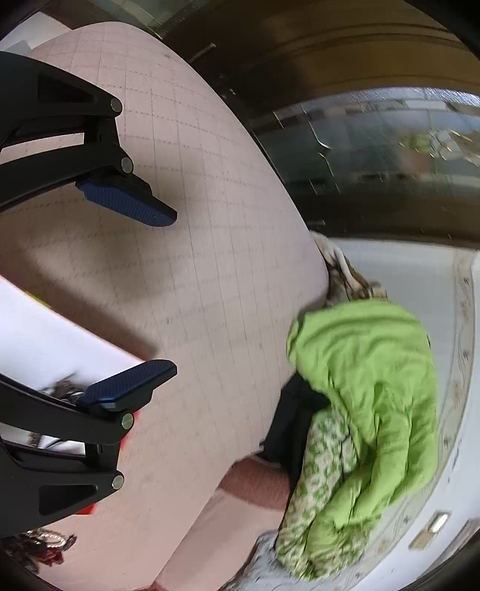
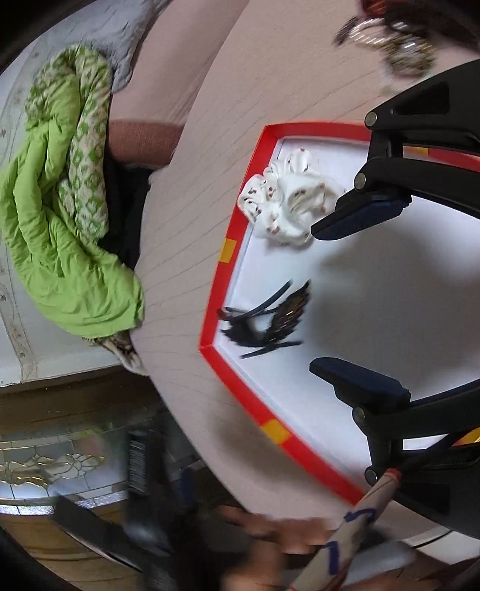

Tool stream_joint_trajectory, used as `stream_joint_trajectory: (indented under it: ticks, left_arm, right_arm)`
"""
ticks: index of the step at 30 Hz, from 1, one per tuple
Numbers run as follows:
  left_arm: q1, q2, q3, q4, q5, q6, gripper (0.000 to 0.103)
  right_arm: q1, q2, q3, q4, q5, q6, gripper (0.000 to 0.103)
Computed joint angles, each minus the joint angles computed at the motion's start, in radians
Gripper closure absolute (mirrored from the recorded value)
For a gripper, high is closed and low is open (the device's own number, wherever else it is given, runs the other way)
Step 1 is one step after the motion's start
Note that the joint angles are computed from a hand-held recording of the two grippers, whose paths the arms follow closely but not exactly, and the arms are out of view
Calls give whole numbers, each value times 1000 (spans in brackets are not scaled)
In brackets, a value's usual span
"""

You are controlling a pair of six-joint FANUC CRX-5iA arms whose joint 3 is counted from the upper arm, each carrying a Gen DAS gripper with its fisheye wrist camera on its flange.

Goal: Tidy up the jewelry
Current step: 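Grasp the dark sheer scrunchie with the left tool while the right tool reaches the red polka-dot scrunchie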

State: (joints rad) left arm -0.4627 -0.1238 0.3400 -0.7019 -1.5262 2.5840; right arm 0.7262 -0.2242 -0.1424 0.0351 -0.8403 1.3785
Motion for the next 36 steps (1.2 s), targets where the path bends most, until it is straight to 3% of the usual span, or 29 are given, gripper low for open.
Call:
stream_joint_trajectory:
  ticks: [5,9,12,18,22,26,36]
  left_arm:
    - [-104,38,56,-9,5,-15,29]
    - [-201,87,99,0,31,-29,29]
    - [-244,117,105,74,92,-29,29]
    - [-273,230,145,307,243,-147,29]
    - [-316,317,212,376,290,-225,29]
    - [-362,397,288,405,312,-281,29]
    - [-412,578,518,372,206,-300,29]
  right_arm:
    - [-88,-160,-60,-97,-37,5,33]
    - [-183,-287,-88,-32,-24,-6,21]
    - [-284,-326,-105,42,-20,-12,21]
    - [-571,-281,-49,-82,-63,98,19]
    - [-762,-229,21,-216,-105,162,19]
    - [-876,-205,54,-299,-120,211,19]
    - [-1069,-126,139,-507,-222,312,19]
